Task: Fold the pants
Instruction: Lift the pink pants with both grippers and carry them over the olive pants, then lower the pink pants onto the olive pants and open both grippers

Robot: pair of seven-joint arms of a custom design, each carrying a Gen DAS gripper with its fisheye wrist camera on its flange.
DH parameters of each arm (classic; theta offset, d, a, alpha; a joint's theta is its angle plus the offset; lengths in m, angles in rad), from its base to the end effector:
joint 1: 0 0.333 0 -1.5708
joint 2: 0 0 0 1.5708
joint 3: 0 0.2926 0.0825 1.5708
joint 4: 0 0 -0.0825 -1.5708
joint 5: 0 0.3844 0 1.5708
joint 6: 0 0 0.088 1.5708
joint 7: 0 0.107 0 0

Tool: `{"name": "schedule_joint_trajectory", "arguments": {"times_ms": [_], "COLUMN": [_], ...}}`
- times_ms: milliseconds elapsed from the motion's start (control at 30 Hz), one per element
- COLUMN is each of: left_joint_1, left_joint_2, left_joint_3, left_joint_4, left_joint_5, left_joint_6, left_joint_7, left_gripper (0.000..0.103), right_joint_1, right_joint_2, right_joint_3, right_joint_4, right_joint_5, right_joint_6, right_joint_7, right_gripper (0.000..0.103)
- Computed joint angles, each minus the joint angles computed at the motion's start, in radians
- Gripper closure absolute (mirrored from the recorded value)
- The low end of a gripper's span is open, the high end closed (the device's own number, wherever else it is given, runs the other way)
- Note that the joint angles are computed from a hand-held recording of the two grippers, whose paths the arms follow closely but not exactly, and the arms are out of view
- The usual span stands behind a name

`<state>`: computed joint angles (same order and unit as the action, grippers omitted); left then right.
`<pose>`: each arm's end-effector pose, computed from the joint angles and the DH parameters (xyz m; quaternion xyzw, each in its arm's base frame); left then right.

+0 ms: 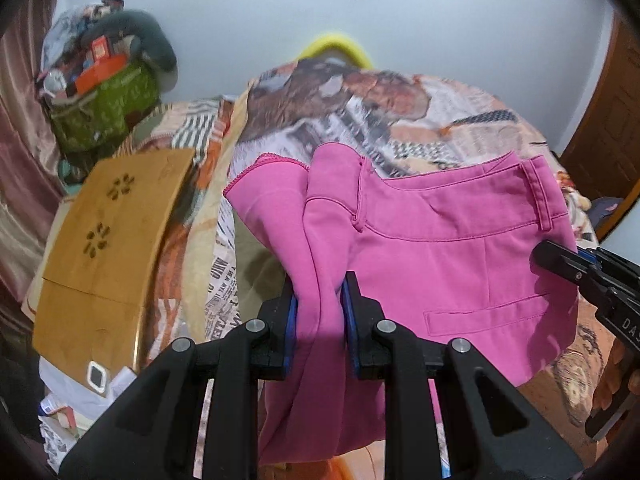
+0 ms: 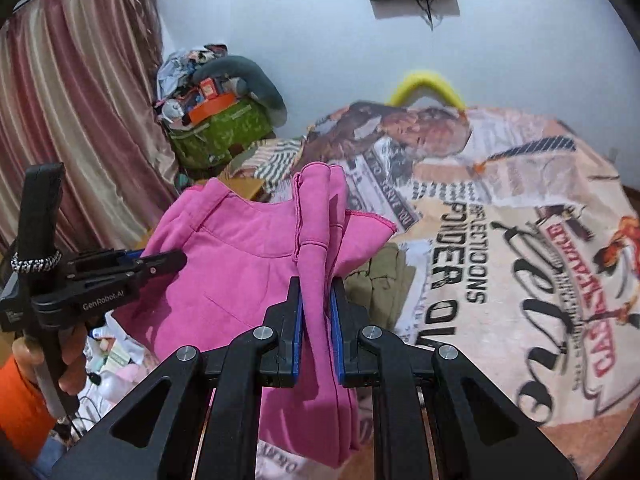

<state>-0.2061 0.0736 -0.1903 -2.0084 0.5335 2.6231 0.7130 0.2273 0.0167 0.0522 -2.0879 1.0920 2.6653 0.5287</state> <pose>0.5572 -0.2440 0.4544 -0.6945 0.6462 -0.2279 0.2195 0.5682 0.1361 0.4423 -0.7678 0.4768 -0.0770 0.4210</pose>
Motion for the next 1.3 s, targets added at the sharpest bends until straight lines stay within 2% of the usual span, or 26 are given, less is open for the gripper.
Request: {"name": "schedule_joint_trajectory", "arguments": {"times_ms": [233,367,467,533,600,667,733,800,867,967,1133,1300], "left_joint_1": [0.005,0.002,-0.001,-0.02,-0.039,-0.028,-0.011,0.009,0.026,0.042,0.081,0.059], "left_joint_2": [0.151,0.222,0.278,0.291,0.28,0.268,0.254,0.234,0.206,0.15,0.065,-0.041], "left_joint_3": [0.034,0.048,0.052,0.076,0.1,0.097,0.092,0.085,0.079,0.075,0.044,0.039], "left_joint_4": [0.093,0.129,0.16,0.158,0.142,0.127,0.109,0.08,0.04,-0.033,-0.134,-0.175], "left_joint_5": [0.032,0.016,-0.006,0.034,0.09,0.088,0.067,0.039,0.008,-0.016,-0.135,-0.031], "left_joint_6": [0.036,0.043,0.019,0.022,0.032,0.038,0.042,0.064,0.084,0.103,0.108,0.047], "left_joint_7": [0.012,0.029,0.068,0.052,0.013,0.011,0.015,0.017,0.014,-0.006,0.045,-0.045], "left_gripper": [0.082,0.08,0.075,0.065,0.051,0.045,0.034,0.031,0.029,0.029,0.029,0.029], "right_joint_1": [-0.019,-0.03,-0.035,-0.04,-0.046,-0.049,-0.052,-0.049,-0.06,-0.075,-0.091,-0.081], "right_joint_2": [0.14,0.204,0.229,0.235,0.24,0.245,0.246,0.243,0.23,0.206,0.129,0.008], "right_joint_3": [0.025,0.04,0.052,0.062,0.068,0.062,0.052,0.036,0.033,0.03,0.022,0.011], "right_joint_4": [0.102,0.144,0.141,0.133,0.133,0.14,0.142,0.136,0.117,0.086,0.024,-0.042], "right_joint_5": [-0.017,-0.081,-0.134,-0.151,-0.165,-0.196,-0.24,-0.301,-0.325,-0.344,-0.325,-0.221], "right_joint_6": [0.006,0.023,0.05,0.075,0.089,0.078,0.065,0.057,0.049,0.036,0.008,0.01], "right_joint_7": [0.037,0.072,0.081,0.071,0.076,0.121,0.178,0.251,0.276,0.291,0.28,0.179], "right_gripper": [0.092,0.092,0.092,0.092,0.088,0.083,0.078,0.063,0.059,0.058,0.058,0.058]}}
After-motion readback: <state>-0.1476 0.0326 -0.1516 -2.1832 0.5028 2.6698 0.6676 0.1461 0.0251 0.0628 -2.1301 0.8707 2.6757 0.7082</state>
